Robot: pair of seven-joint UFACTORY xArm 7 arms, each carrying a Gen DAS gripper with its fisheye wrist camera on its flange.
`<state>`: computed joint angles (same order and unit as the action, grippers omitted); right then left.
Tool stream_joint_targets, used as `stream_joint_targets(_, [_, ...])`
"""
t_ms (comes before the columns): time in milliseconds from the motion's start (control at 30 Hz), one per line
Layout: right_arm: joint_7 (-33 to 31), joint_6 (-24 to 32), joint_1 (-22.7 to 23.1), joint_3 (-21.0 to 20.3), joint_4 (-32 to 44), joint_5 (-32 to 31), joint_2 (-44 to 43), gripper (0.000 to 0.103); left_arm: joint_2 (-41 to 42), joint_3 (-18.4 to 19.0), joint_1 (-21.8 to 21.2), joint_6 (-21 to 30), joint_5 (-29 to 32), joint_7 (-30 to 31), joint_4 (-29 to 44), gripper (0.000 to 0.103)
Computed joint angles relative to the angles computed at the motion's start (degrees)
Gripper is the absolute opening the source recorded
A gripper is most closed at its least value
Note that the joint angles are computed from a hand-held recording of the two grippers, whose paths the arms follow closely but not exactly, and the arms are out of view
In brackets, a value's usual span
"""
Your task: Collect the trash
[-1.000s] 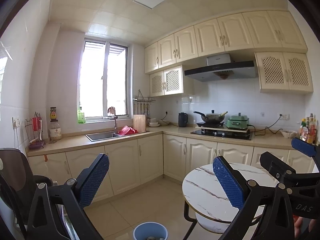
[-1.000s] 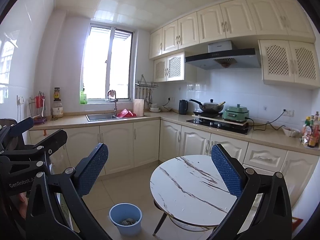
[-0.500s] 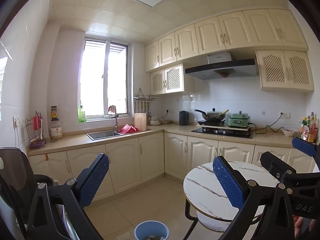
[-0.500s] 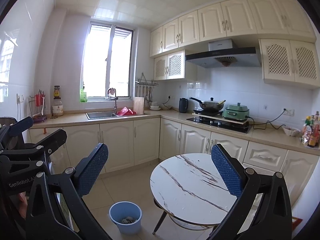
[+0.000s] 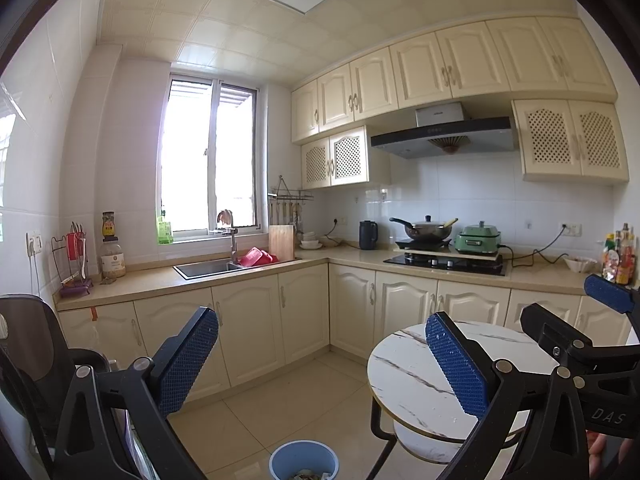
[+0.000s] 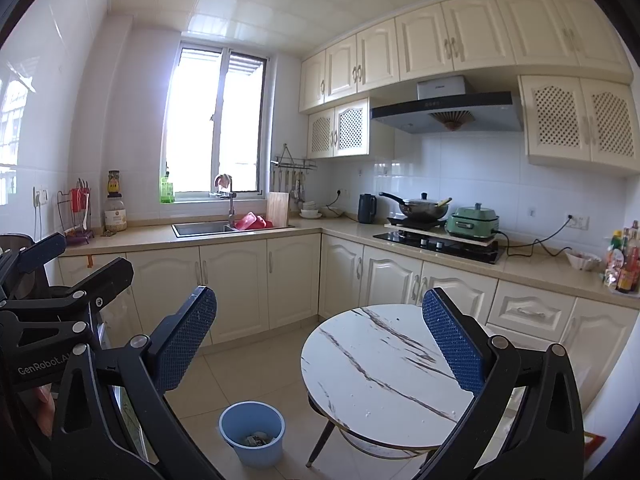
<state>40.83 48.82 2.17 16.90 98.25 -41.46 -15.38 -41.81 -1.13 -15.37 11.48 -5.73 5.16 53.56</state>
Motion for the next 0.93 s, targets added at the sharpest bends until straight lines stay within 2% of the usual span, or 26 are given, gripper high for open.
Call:
stream_joint_targets(433, [-0.21, -0.11, 0.02, -0.25, -0.13, 0.28, -0.11, 0.103, -0.21, 0.29, -0.19, -0.01, 0.09, 0.23, -0.27, 0.102])
stream_joint_targets(933, [0.95, 0.98, 0.26, 0.14, -0.34, -0.4, 0.11, 0.103, 2.16, 1.27, -0.99, 1.28, -0.43, 1.93, 2.61, 0.102])
